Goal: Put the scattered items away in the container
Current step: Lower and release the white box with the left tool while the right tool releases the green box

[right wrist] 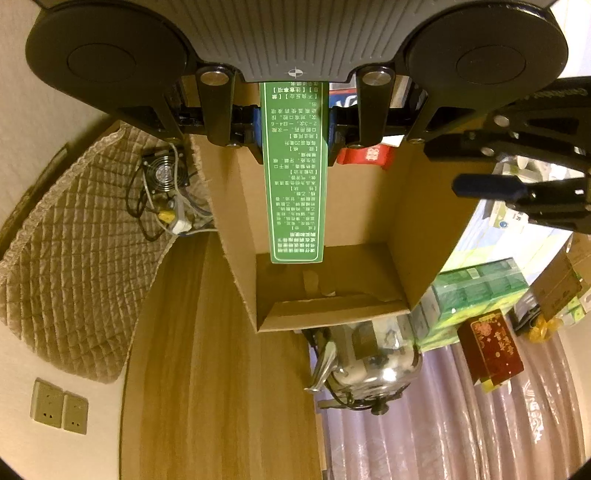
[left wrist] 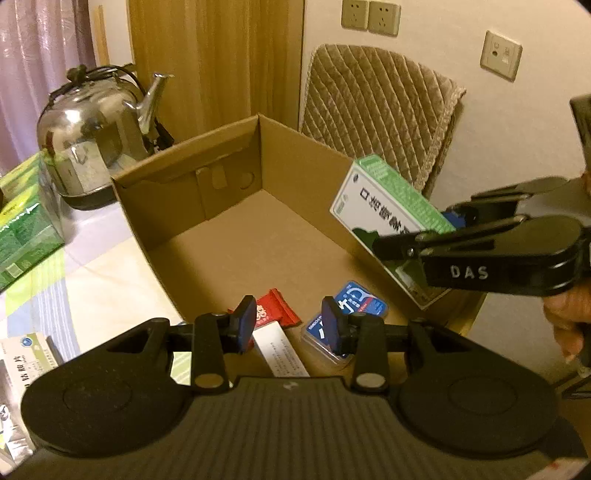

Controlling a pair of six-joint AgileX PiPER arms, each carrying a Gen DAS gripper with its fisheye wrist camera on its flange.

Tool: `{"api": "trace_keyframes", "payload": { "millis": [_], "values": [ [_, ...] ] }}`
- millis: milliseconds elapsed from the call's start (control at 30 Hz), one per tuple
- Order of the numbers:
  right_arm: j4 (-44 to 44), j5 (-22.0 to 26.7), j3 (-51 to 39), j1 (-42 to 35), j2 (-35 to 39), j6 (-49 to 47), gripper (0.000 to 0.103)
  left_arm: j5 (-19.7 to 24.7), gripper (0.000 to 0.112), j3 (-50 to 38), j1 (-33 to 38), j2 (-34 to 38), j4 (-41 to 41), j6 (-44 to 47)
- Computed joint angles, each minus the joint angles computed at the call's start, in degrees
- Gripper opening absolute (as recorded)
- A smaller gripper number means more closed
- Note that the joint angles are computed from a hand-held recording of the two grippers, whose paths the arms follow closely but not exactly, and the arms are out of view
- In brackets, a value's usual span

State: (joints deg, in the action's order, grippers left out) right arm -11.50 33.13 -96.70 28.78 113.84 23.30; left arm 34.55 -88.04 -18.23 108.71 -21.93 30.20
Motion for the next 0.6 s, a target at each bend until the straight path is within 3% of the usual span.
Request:
{"api": "trace_keyframes", "payload": {
  "millis": [600],
  "values": [
    [2.0, 4.6, -7.0, 1.7, 6.3, -3.1, 0.028, -0.1, 0.033, 4.6, 2.5, -4.9, -4.6, 3.6]
  ]
}}
